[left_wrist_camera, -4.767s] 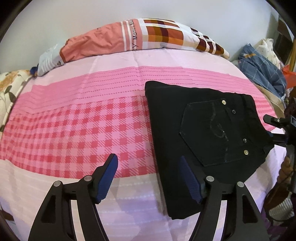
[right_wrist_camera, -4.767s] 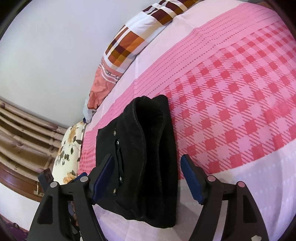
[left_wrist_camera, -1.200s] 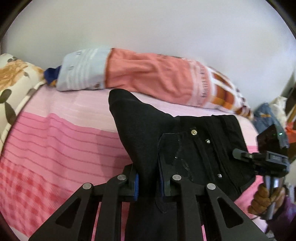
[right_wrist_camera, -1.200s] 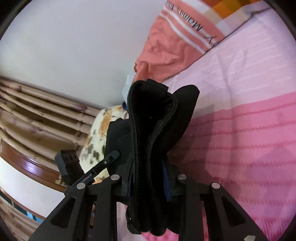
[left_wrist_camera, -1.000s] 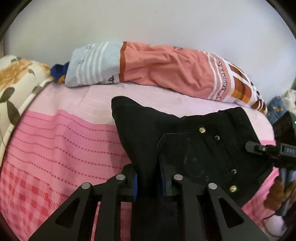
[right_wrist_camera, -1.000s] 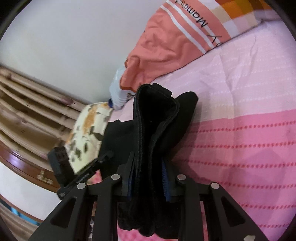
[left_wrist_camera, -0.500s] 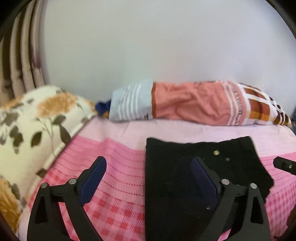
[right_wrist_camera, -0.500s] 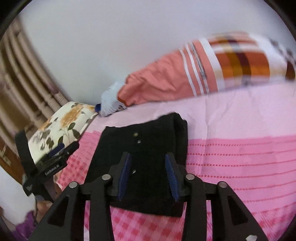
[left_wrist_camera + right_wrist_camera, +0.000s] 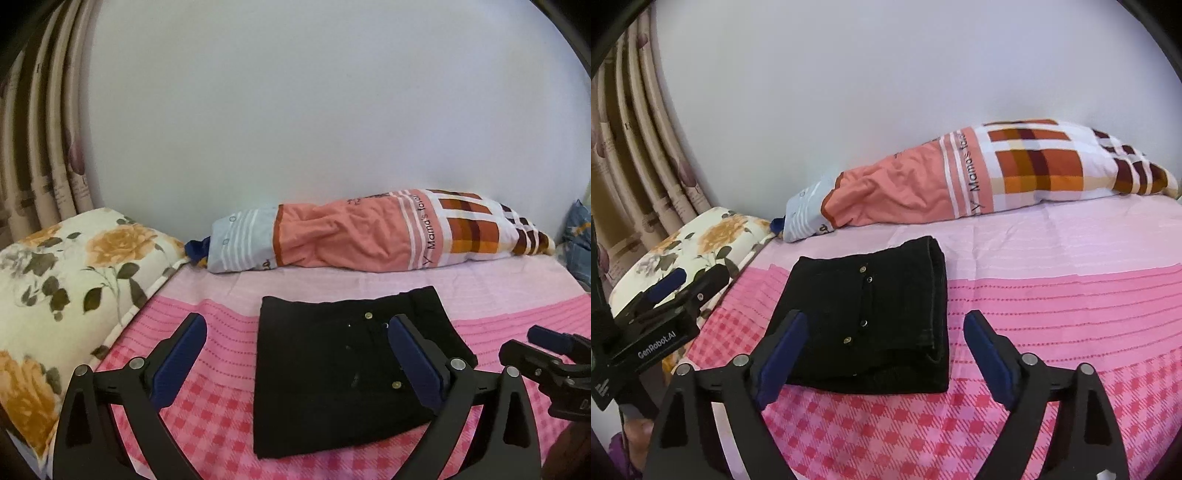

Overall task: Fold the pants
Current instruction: 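Release the folded black trousers with both grippers and pull back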

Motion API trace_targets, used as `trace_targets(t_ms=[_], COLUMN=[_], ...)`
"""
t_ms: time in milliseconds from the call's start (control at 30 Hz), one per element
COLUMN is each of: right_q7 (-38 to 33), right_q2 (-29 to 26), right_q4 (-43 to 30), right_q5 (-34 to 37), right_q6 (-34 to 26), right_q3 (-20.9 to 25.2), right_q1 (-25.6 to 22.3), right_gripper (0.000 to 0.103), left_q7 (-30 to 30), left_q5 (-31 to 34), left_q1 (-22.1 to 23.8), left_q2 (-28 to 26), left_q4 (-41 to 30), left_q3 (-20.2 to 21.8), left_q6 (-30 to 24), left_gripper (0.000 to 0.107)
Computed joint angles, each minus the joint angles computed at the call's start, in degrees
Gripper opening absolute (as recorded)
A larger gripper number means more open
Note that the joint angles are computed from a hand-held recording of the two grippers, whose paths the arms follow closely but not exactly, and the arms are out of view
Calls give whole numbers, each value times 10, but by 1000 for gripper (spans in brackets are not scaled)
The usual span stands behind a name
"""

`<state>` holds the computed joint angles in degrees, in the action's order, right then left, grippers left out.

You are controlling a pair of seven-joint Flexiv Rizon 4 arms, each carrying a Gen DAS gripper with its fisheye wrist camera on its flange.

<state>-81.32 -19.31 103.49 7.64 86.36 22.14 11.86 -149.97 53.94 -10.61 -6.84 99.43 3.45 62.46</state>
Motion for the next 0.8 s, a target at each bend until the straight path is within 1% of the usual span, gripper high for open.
trace_targets(t_ms=[33,100,200,233,267,300,333,367,400,467,533,567,600,633,667,700,733,800], right_q7=[14,36,96,104,106,139,166,183,191,208,233,235,228,231,241,245,241,226], right_q2=[8,19,38,42,47,52,58,62,63,63,65,65,62,62,64,65,63,62], right_q4=[11,27,59,66,73,89,102,110,112,111,117,117,113,114,118,119,116,108], right_q5=[-10,-28,-82,-92,-94,-126,-149,-166,-174,-182,-199,-200,-193,-196,-205,-211,-208,-192], right_q6=[10,25,51,59,67,84,95,99,95,77,72,70,68,69,71,72,69,60], right_q3=[-19,-42,-104,-104,-114,-144,-184,-205,-208,-193,-198,-185,-160,-154,-161,-161,-146,-112], right_q1=[16,34,82,81,91,112,143,160,161,148,149,137,116,110,114,112,100,73], right_gripper=[89,93,97,98,101,102,102,102,102,102,102,102,102,102,102,102,102,102], left_q7=[-4,-6,-8,-11,-22,-41,-62,-74,-75,-71,-59,-57,-60,-63,-70,-92,-114,-162], left_q5=[4,2,-15,-22,-17,-1,18,32,35,33,19,16,19,20,21,34,49,85], left_q1=[-4,-5,-2,-1,-2,-4,-6,-8,-6,1,7,8,8,9,10,10,9,1], left_q2=[3,11,23,28,34,41,47,53,56,61,61,61,61,62,65,68,72,77], left_q4=[0,5,15,18,20,19,19,19,19,25,28,28,27,28,32,36,37,30], left_q3=[-1,-4,-9,-11,-13,-17,-22,-28,-33,-38,-42,-44,-47,-48,-47,-48,-51,-66], left_q6=[-7,-10,-17,-21,-32,-45,-59,-76,-84,-80,-88,-95,-106,-107,-99,-93,-98,-151], left_gripper=[99,99,99,99,99,99,100,102,103,103,103,103,103,103,103,103,103,103])
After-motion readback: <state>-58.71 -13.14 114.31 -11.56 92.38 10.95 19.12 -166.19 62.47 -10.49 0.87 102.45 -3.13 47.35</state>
